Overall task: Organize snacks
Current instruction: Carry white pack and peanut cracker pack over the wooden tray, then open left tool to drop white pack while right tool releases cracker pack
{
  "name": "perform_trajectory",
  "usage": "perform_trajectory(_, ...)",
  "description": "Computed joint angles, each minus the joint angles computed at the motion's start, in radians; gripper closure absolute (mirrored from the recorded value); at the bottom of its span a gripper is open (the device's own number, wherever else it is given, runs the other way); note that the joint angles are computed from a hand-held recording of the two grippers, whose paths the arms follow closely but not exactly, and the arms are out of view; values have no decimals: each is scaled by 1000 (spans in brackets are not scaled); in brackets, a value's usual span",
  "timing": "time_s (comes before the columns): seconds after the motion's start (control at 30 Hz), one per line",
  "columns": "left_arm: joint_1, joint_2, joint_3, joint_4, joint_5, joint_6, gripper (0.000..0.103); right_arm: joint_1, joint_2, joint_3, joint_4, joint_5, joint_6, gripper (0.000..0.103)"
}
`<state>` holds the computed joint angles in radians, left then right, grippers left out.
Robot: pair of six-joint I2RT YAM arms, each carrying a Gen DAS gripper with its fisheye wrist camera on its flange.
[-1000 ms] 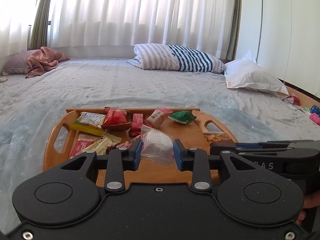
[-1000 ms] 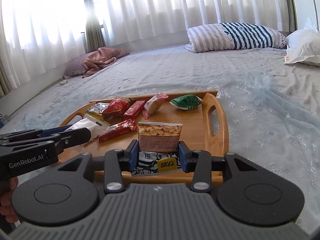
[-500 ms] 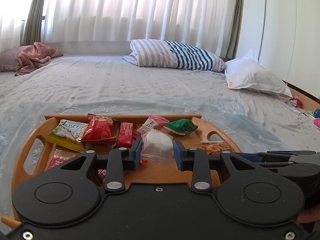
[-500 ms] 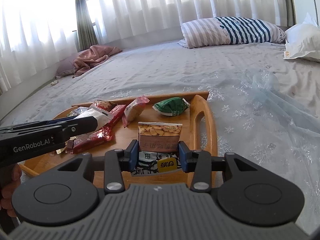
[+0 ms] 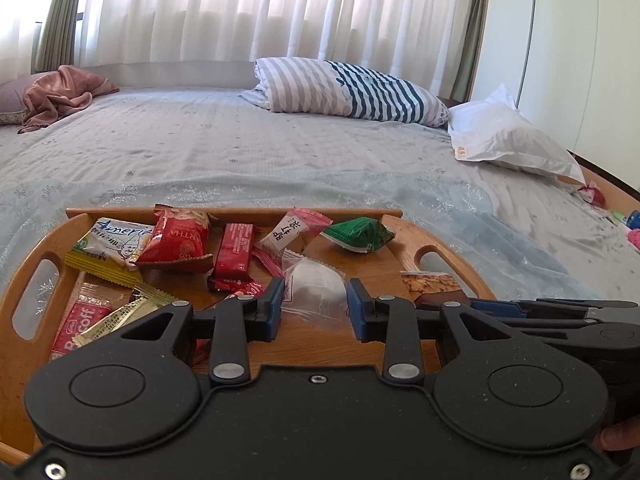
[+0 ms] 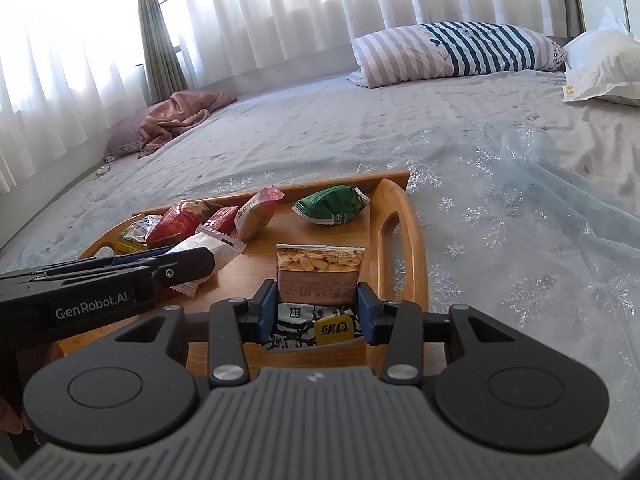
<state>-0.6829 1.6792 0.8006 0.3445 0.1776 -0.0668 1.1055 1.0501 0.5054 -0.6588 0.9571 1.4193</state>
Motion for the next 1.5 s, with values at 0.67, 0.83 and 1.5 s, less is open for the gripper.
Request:
perform_trajectory(0.67, -22, 159, 146, -73, -39, 29, 70, -74, -36, -37, 135, -3, -116, 57)
perform_trajectory(0.83, -35, 156, 137, -54, -65, 41, 63, -61, -26, -23, 106, 14, -105, 57)
perform_trajectory(1.5, -7, -141, -51, -76, -171, 76, 49, -91, 45, 42, 121, -9, -193, 57)
